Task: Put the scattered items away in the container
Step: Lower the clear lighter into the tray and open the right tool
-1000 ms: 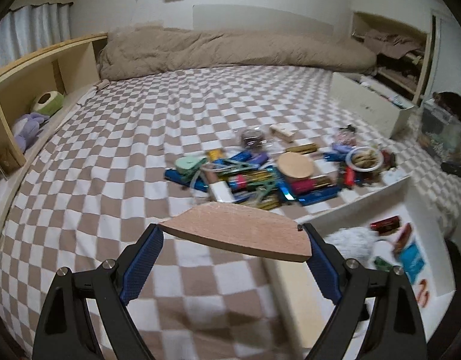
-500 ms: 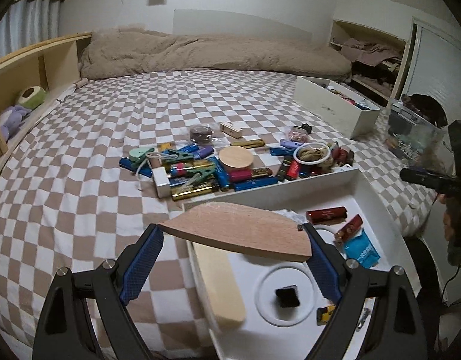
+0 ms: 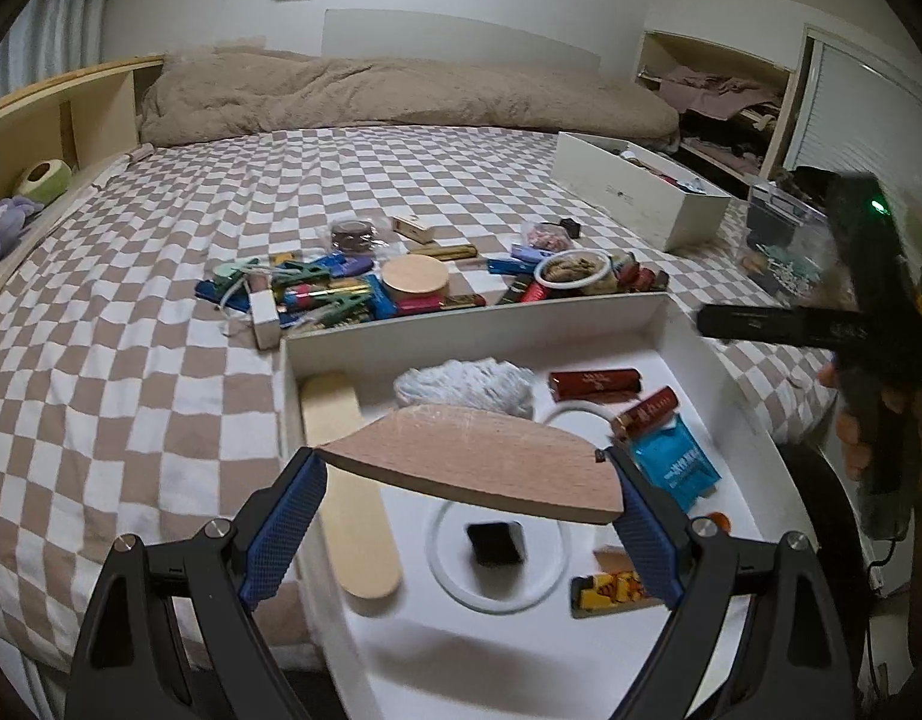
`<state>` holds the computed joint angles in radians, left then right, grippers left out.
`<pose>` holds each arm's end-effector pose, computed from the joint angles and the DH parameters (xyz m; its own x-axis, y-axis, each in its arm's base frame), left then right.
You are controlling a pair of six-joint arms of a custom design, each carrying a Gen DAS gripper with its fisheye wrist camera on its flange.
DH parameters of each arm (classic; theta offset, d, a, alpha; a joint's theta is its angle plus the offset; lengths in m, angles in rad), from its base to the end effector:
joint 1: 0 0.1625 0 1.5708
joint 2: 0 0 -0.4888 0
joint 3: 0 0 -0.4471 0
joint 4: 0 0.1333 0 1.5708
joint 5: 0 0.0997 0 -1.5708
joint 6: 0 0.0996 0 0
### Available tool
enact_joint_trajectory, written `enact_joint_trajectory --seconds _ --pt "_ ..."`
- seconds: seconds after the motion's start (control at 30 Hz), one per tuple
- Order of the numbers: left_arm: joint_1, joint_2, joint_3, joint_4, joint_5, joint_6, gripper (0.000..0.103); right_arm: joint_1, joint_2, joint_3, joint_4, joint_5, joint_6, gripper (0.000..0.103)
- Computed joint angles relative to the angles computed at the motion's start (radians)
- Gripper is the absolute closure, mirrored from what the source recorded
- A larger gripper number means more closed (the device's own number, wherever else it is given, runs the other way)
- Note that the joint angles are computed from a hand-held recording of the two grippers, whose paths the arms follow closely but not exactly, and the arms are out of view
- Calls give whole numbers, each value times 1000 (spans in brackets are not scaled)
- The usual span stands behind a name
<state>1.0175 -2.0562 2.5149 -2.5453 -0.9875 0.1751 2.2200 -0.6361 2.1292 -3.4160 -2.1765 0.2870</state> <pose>0.0021 -0.3546 0.3737 -0.7602 0.3332 -0.5577 0.5987 0.6926 -0.4022 0.3933 -0.3916 -0.0353 -0.9026 -0.1150 0.4149 -0.3253 0.8135 -0.4820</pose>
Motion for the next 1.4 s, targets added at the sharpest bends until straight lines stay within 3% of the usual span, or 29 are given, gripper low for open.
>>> enact_joint_trajectory --seconds 0.2,0.67,1.03,1.4 --pt "-30 -40 32 28 -1 -43 11 -27 42 -53 51 49 81 22" --pt "-54 -57 67 69 34 -98 11 -63 126 -153 141 5 182 22" --pt "-54 -28 68 65 67 -106 11 -40 170 -195 162 -104 175 22" --pt "-53 -30 69 66 75 -113 11 -3 223 -225 158 -230 63 22"
